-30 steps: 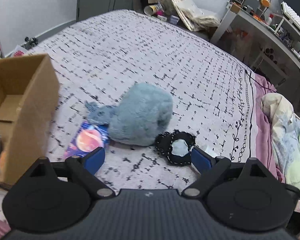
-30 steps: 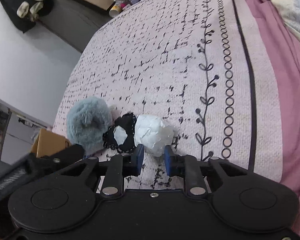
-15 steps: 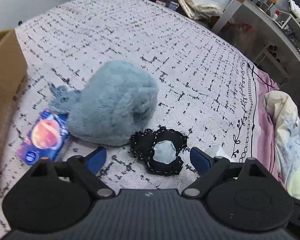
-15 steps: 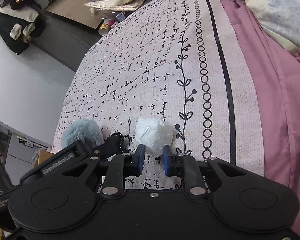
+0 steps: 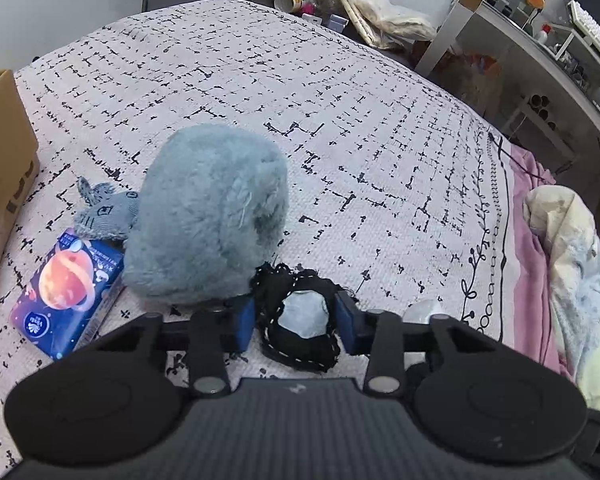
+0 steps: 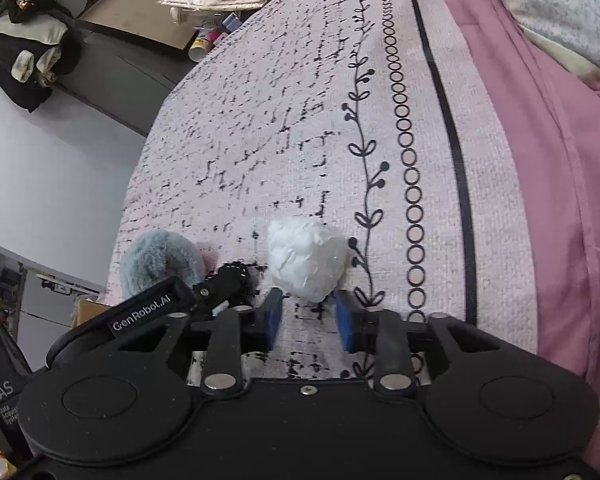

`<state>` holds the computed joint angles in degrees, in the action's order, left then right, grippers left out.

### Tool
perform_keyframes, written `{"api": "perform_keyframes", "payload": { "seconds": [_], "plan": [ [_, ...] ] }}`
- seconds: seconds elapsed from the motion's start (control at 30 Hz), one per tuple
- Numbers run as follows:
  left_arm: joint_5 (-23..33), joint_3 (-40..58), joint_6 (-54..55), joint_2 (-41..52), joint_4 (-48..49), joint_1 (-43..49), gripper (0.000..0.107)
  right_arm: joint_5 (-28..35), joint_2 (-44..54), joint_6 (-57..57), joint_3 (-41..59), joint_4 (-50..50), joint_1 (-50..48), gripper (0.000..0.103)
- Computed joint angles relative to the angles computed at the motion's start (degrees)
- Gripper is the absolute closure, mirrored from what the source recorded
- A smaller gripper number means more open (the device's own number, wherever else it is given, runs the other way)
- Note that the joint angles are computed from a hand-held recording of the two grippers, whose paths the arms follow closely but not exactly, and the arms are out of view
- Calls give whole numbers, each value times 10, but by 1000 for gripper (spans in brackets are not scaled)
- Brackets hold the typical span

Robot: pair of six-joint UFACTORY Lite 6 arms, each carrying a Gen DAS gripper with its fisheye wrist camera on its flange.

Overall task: Organize soft objects
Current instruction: 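Grasp the black lace scrunchie with the left tool while the right tool grasps the white fluffy ball, then carry the scrunchie and white ball over the cardboard box with both tools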

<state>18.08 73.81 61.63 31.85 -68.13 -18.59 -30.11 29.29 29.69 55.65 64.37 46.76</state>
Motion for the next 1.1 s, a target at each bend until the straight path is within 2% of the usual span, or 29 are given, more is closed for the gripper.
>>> {"api": "perform_keyframes", "payload": {
  "seconds": [0.1,0.27,0.37,0.47,0.53,0.63,0.87,0.97,1.1],
  "plan": [
    [19,-7,19,-7,-19,13,76,-4,2,-45,12,35,2,56],
    [46,-16,18,-19,-13,27,79,-10,18,-96,36,72,-6,51],
    [56,-29,29,-27,-19,33,79,-16,30,-141,51,102,-13,51],
    [64,-41,33,-38,-18,42,79,-17,39,-135,56,96,-16,52],
    [73,-50,38,-50,-16,49,79,-21,42,-157,60,117,-11,58],
    [84,-67,54,-73,-14,59,79,-26,44,-181,67,137,-6,60],
    [125,-87,85,-125,34,109,79,-42,20,-216,57,189,14,60],
    [144,-83,86,-139,56,133,79,-38,4,-196,49,173,18,60],
    [176,-71,91,-153,72,168,79,-74,-13,-278,63,234,43,60]
  ]
}}
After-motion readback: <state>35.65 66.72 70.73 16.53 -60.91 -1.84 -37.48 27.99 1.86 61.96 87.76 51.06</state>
